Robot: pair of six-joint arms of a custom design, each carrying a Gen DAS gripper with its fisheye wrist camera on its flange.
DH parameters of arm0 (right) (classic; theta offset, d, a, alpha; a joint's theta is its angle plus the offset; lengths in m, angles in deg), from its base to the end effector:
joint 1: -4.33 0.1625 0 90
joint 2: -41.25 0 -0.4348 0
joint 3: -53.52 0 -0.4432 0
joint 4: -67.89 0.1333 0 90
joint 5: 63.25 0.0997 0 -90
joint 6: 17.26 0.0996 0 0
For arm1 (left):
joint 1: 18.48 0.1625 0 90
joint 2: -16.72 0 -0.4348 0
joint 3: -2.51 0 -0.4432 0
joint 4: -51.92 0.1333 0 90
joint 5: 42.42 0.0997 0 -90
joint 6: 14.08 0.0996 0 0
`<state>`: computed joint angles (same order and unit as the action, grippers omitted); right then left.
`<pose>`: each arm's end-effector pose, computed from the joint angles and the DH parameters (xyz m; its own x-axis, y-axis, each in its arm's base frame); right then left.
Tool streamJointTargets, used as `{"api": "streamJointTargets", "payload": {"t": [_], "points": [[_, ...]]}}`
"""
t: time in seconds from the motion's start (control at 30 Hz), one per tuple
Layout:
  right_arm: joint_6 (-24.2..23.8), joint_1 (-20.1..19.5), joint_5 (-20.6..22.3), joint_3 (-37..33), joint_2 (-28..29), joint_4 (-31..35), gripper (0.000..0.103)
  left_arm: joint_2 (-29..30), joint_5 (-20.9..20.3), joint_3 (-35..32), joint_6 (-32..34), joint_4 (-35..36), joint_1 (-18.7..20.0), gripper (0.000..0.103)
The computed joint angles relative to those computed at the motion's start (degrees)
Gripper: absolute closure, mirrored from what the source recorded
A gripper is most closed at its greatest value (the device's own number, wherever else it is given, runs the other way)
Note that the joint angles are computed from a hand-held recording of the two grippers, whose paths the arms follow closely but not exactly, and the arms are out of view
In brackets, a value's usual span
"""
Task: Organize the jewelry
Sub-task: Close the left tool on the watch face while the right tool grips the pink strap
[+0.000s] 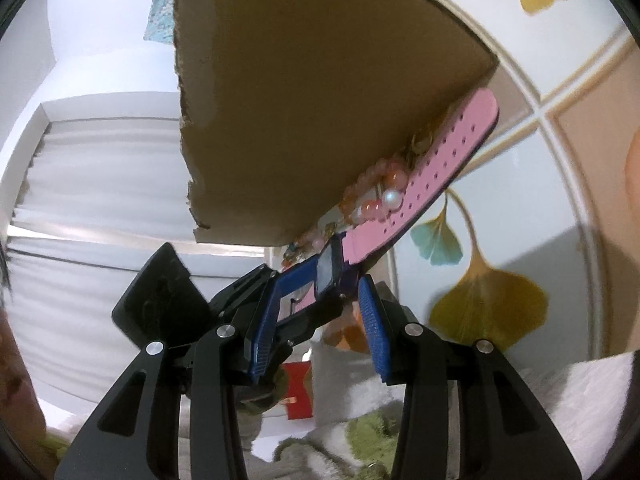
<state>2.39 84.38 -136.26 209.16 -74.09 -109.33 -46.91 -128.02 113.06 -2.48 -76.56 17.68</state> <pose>0.1099 -0.3133 0.2766 -0.8822 0.1839 -0.4336 0.4403 0.6487 -0.6208 -0.3850 -0.4559 0.1155 -0.4068 0.9124 -0.0448 0.8988 0.4085 0.1590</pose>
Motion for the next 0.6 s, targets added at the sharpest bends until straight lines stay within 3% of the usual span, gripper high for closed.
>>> {"api": "streamJointTargets", "payload": {"t": [0.27, 0.6], "points": [[5.64, -5.2, 9.09, 1.33, 1.85, -3.38, 0.064, 0.77, -6.93, -1.77, -2.18, 1.31, 3.21, 0.061], [12.88, -3.13, 3.28, -0.65, 3.88, -3.06, 0.076, 0.26, -9.92, -0.89, -0.05, -0.06, 4.48, 0.063]]}}
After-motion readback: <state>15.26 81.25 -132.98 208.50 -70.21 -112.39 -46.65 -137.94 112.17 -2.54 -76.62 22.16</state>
